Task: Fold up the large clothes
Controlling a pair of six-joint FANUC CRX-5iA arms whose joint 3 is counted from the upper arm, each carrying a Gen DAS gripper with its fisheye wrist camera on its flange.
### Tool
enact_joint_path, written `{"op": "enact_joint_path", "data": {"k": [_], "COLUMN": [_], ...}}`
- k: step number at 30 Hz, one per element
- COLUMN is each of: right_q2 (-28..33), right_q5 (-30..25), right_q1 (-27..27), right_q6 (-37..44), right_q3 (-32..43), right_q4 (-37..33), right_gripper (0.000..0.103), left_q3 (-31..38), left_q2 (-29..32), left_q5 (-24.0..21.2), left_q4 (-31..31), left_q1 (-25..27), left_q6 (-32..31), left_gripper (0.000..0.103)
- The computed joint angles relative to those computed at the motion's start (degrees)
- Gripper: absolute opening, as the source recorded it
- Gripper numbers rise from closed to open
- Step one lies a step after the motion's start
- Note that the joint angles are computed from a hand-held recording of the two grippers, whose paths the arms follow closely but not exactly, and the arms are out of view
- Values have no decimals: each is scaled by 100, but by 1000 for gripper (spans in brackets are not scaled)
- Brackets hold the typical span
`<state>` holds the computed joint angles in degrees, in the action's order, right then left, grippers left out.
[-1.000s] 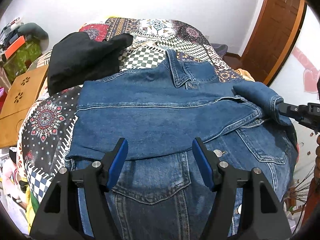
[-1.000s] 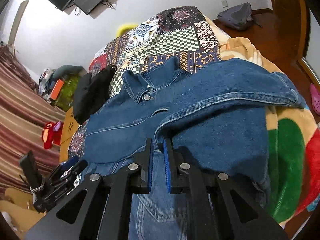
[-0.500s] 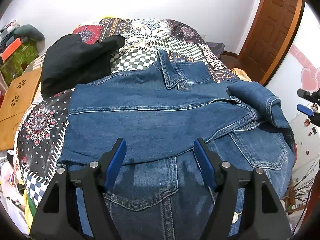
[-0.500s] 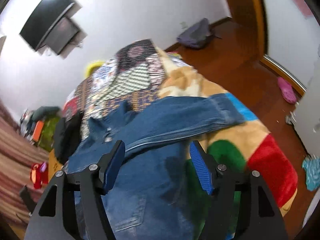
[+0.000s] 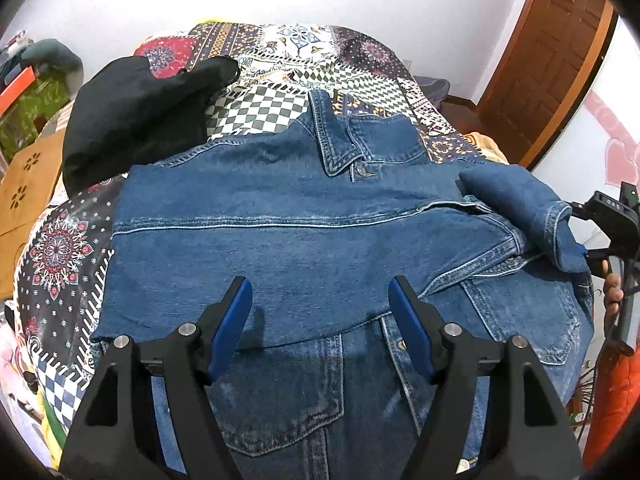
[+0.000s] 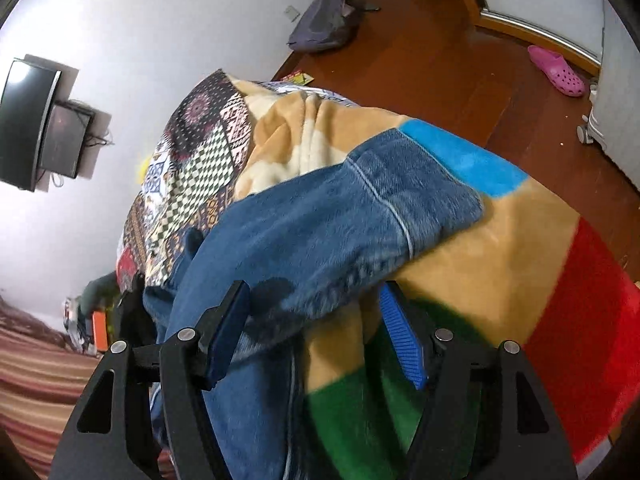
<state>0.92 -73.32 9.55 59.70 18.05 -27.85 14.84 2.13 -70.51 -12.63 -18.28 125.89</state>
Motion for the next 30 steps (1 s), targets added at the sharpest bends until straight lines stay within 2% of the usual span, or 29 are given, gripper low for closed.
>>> {"op": "enact_joint_path", "data": {"k": [3, 5, 8, 11, 17, 23, 30], "right_q2": [35, 15, -111, -266, -471, -339, 67], "right_q5": [190, 274, 407, 514, 727, 703, 359], "right_q1": [44, 124, 334, 622, 1180, 2013, 3098], "right_q6": [-31, -181, -62, 70, 462, 1037, 1364], "right_q3": [-55, -59, -84, -26, 421, 1067, 1271], "right_q4": [37, 222, 599, 1008, 1358, 1218, 1076], "right_gripper": [49, 25, 12, 11, 9, 9, 9], "left_q3": [-22, -64, -134, -184, -376, -656, -1070], "left_q2": [-2, -24, -94, -203, -527, -942, -1505], "left_q5": [-9, 15, 47, 61, 216, 419, 572], "left_q4": [-12, 13, 30, -52, -169, -267, -317], "left_q1": [27, 67, 125, 135, 196, 282, 466], "left_q6": [23, 37, 56, 87, 185, 293, 462], "left_gripper": [70, 70, 70, 70, 70, 70, 73]}}
